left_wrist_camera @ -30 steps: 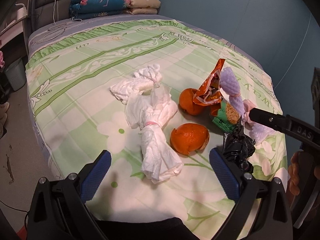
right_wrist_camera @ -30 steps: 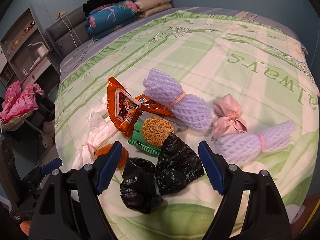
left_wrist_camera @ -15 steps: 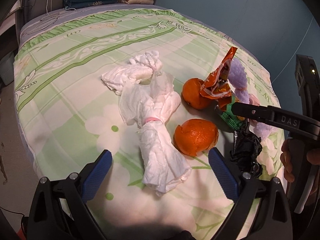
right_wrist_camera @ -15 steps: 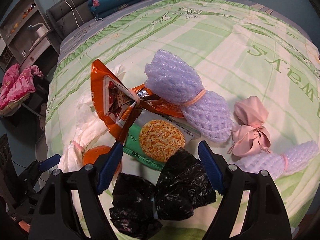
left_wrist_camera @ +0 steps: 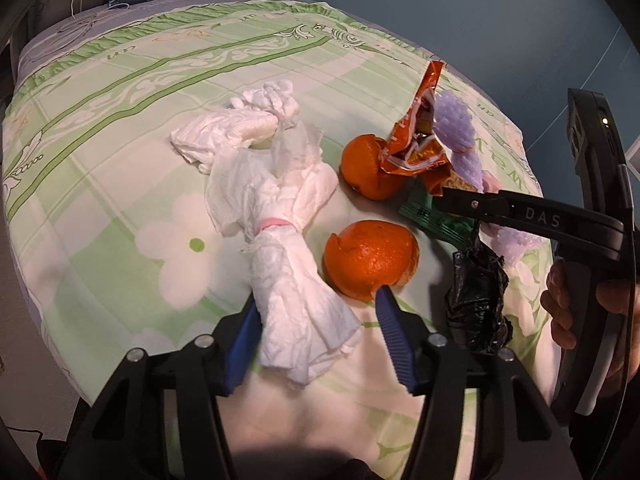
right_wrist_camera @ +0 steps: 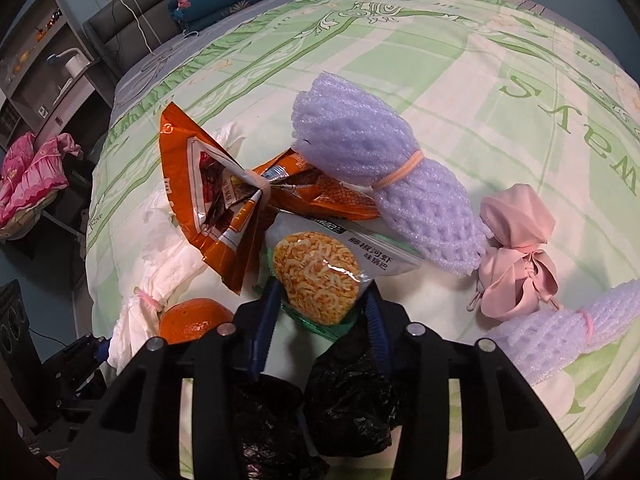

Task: Collect trash
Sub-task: 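Grasp the white tissue with the left tool while the right tool grasps the green noodle snack bag, then carry the tissue in the left tool while the right tool carries the snack bag to the bin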

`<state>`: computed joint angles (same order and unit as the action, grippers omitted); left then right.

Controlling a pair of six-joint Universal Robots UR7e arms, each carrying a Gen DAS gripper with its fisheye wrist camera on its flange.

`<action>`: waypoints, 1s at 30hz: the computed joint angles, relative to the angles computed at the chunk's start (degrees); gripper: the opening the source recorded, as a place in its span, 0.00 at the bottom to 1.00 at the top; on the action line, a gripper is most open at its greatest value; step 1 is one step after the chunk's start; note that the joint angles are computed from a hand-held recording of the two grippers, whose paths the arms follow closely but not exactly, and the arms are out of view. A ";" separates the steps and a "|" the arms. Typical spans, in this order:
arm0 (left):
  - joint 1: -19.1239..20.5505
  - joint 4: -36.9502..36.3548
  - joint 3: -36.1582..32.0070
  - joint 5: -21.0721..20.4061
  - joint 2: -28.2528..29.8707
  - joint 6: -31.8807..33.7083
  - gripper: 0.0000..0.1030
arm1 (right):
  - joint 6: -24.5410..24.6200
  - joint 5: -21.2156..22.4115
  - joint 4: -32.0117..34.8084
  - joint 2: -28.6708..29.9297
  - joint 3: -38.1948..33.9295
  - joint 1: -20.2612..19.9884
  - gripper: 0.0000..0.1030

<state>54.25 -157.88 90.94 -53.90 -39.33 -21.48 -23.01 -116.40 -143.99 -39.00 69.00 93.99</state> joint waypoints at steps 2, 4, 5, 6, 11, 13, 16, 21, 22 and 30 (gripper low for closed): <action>-0.05 -0.10 0.34 -0.53 -0.33 0.10 0.40 | 0.15 0.07 -0.08 -0.17 0.14 0.07 0.33; -0.08 -0.01 0.46 -1.24 -0.53 0.10 0.33 | 0.17 -0.02 -0.38 -0.39 0.39 0.15 0.29; -0.14 0.17 0.45 -1.43 -0.56 0.13 0.28 | -0.01 -0.09 -0.34 -0.47 0.47 0.20 0.27; -0.21 0.37 0.40 -1.48 -0.55 0.26 0.25 | -0.17 -0.23 -0.66 -0.55 0.61 0.27 0.24; -0.34 0.76 0.44 -1.70 -0.72 0.54 0.17 | -0.27 0.76 -1.72 -1.45 1.52 0.31 0.20; -0.60 0.46 0.79 -1.63 -0.97 0.75 0.17 | -0.54 0.96 -2.25 -2.03 2.16 0.41 0.20; -1.06 -0.17 1.55 -1.54 -1.48 0.82 0.17 | -0.48 1.76 -3.08 -3.24 3.36 0.50 0.20; -1.69 -0.60 2.24 -1.32 -2.21 1.20 0.16 | -0.16 3.15 -3.90 -5.50 5.36 0.62 0.20; -1.89 -0.71 2.48 -1.29 -2.43 1.19 0.16 | -0.14 3.37 -4.19 -6.03 5.87 0.64 0.20; -3.74 -1.83 3.99 0.14 -3.85 1.77 0.14 | -0.45 5.17 -6.32 -10.13 9.67 1.11 0.20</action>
